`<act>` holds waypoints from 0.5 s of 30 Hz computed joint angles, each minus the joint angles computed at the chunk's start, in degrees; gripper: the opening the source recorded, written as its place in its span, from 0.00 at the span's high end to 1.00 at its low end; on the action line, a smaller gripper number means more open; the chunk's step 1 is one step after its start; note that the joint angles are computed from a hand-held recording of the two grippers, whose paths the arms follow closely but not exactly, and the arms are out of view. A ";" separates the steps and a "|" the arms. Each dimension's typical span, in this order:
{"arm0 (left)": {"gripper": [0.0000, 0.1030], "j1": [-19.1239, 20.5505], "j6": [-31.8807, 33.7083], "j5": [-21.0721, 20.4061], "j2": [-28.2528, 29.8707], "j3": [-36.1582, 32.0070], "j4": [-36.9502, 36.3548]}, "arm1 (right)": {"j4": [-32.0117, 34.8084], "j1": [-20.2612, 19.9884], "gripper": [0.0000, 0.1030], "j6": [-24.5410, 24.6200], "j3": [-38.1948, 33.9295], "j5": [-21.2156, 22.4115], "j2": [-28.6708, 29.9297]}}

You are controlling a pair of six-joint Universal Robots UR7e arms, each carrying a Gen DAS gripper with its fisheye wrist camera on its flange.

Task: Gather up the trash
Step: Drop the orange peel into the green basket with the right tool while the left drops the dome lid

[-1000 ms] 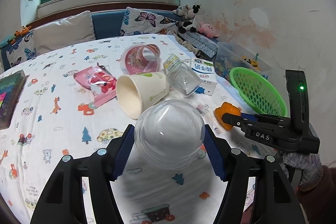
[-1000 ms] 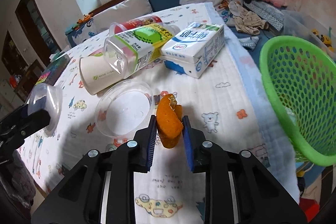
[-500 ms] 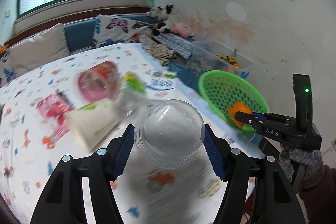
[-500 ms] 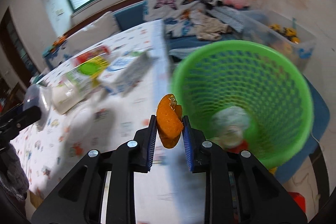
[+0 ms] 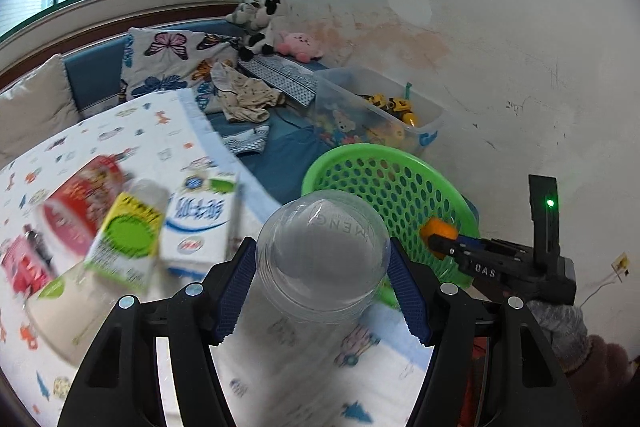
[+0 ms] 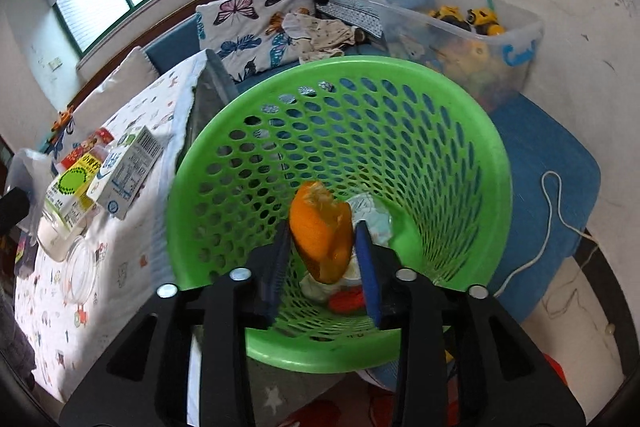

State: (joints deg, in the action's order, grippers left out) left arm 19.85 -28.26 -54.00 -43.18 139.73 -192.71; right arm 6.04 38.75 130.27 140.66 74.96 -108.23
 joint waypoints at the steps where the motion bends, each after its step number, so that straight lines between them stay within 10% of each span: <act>1: 0.39 0.43 0.64 -0.40 0.71 -1.09 0.47 | 0.36 -1.21 0.61 -0.44 0.18 -1.18 -0.66; 15: 0.39 4.72 5.38 -5.33 9.51 -13.39 7.38 | 11.96 -21.77 0.44 -12.75 4.08 -19.07 -10.79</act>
State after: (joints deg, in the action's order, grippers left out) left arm 24.57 -22.88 -59.33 -33.67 126.34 -185.33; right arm 18.00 16.98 117.52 144.74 55.89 -119.03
